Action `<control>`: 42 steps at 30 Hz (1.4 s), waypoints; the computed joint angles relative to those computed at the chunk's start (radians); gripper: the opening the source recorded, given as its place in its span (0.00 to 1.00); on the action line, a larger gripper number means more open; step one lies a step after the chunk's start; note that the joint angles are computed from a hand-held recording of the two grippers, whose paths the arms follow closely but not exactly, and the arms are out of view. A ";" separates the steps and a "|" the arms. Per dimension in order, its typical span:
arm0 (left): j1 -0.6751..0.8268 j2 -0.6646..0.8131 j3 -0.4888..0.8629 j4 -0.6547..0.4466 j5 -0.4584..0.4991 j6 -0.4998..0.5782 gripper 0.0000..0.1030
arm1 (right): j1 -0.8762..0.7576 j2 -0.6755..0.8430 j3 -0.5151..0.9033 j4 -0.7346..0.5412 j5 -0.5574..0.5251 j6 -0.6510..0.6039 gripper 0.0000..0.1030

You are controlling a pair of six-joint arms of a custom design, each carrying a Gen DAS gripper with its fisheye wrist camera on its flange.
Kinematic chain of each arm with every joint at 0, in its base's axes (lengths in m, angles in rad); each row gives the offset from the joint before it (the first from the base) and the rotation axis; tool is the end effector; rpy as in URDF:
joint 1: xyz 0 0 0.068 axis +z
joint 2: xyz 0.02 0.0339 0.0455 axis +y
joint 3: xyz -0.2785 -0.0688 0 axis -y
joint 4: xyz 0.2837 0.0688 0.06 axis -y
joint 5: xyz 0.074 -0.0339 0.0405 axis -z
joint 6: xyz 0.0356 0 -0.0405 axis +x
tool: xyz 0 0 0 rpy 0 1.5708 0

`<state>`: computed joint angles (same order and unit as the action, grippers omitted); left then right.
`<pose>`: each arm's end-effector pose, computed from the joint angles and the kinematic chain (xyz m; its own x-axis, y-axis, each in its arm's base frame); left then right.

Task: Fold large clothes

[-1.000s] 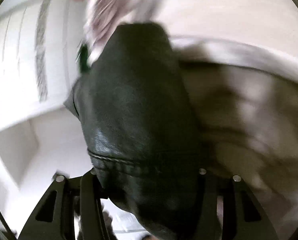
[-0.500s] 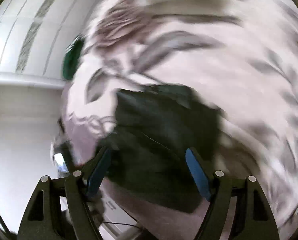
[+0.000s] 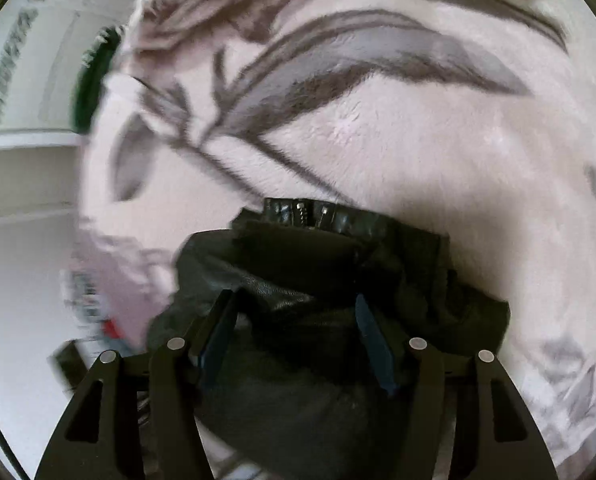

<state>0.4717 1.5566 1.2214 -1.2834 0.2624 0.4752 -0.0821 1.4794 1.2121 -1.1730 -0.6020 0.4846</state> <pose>0.2701 0.1274 0.2470 -0.9970 -0.0126 -0.0760 0.0070 0.9676 -0.2523 0.2982 -0.0043 0.2713 -0.8771 0.4574 0.1464 0.4552 0.6943 0.5574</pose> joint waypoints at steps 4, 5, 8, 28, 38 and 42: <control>0.124 -0.048 -0.020 -0.104 0.025 0.049 1.00 | -0.227 -0.269 -0.157 -0.129 -0.117 -0.042 0.74; 0.151 -0.031 -0.026 -0.139 0.049 0.052 1.00 | -0.294 -0.328 -0.219 -0.182 -0.148 -0.085 0.74; 0.185 0.037 -0.074 -0.182 0.143 0.038 1.00 | -0.434 -0.422 -0.433 -0.251 -0.230 -0.202 0.77; 0.052 0.103 -0.033 0.060 0.569 -0.130 0.25 | 0.055 -0.453 -0.869 1.065 -0.317 0.757 0.49; -0.078 0.109 0.202 -0.019 0.648 -0.231 0.23 | 0.086 -0.464 -0.613 0.915 -0.263 0.774 0.42; -0.145 0.135 0.358 -0.036 0.686 -0.308 0.23 | 0.031 -0.387 -0.426 0.817 -0.289 0.714 0.42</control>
